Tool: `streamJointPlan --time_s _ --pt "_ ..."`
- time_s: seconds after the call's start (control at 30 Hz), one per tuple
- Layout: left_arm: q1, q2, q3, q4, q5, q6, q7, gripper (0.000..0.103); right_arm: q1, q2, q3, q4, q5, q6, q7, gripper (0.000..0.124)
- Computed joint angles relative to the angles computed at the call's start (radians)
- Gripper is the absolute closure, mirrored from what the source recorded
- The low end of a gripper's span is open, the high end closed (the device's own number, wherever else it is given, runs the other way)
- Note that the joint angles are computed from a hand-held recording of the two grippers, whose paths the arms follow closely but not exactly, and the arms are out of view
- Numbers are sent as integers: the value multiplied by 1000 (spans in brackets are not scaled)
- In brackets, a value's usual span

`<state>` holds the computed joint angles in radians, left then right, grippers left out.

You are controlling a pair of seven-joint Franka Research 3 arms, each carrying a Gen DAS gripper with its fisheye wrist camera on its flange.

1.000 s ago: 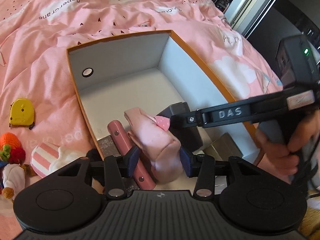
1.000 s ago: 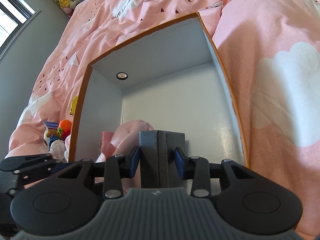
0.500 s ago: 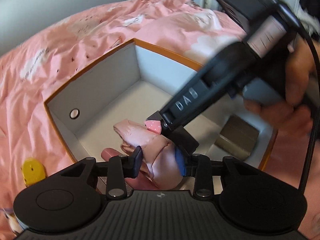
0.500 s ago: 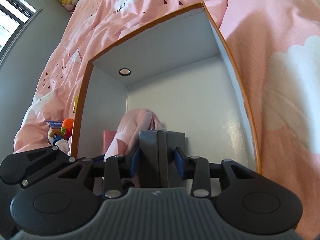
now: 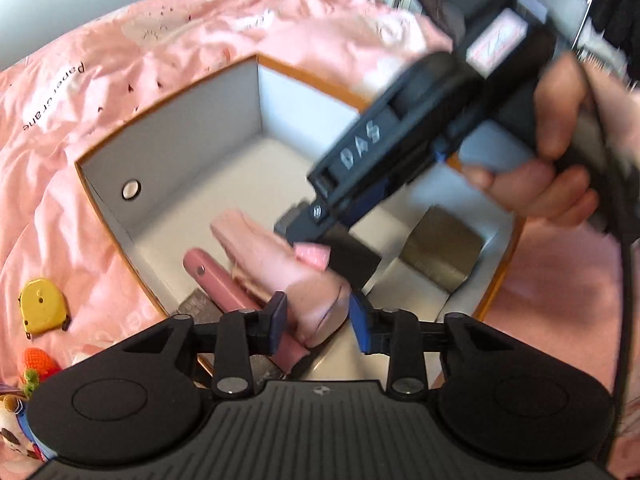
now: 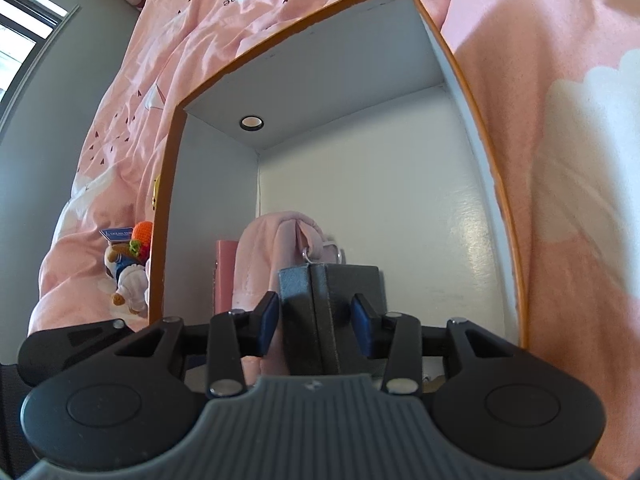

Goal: Organize objects
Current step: 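Lower the dark grey case into the shoebox and open the right tool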

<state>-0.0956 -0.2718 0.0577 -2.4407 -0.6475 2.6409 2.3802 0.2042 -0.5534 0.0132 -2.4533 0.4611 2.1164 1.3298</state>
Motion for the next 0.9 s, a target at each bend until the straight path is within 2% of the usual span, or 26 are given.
streamJointPlan --time_s 0.1,0.27,0.33,0.4,0.47,0.53,0.67,0.83,0.9 --pt "-23 -14 42 10 -119 -19 94 62 -4 -30 -11 -18 5 -3 -10 79" --pt "-4 35 10 44 -136 11 84 62 -2 -83 -27 -61 50 12 -24 75" --pt "5 42 4 43 -147 -1 73 68 -5 -104 -22 -86 62 37 -19 76" --pt "19 52 -9 51 -124 -22 49 71 -5 -118 -17 -102 60 53 -25 78" --pt "29 58 -23 48 -108 -17 22 71 -7 -126 -3 -115 48 75 -17 89" --pt "34 72 -24 59 -117 -25 8 71 -8 -126 6 -125 28 94 -13 94" --pt "48 69 -30 58 -121 -36 -13 71 6 -120 -7 -123 27 92 -26 94" --pt "31 27 -24 20 -167 15 7 71 10 -162 13 -151 -3 134 -49 90" --pt "20 0 -14 -1 -189 40 18 71 8 -197 34 -175 -33 169 -49 84"
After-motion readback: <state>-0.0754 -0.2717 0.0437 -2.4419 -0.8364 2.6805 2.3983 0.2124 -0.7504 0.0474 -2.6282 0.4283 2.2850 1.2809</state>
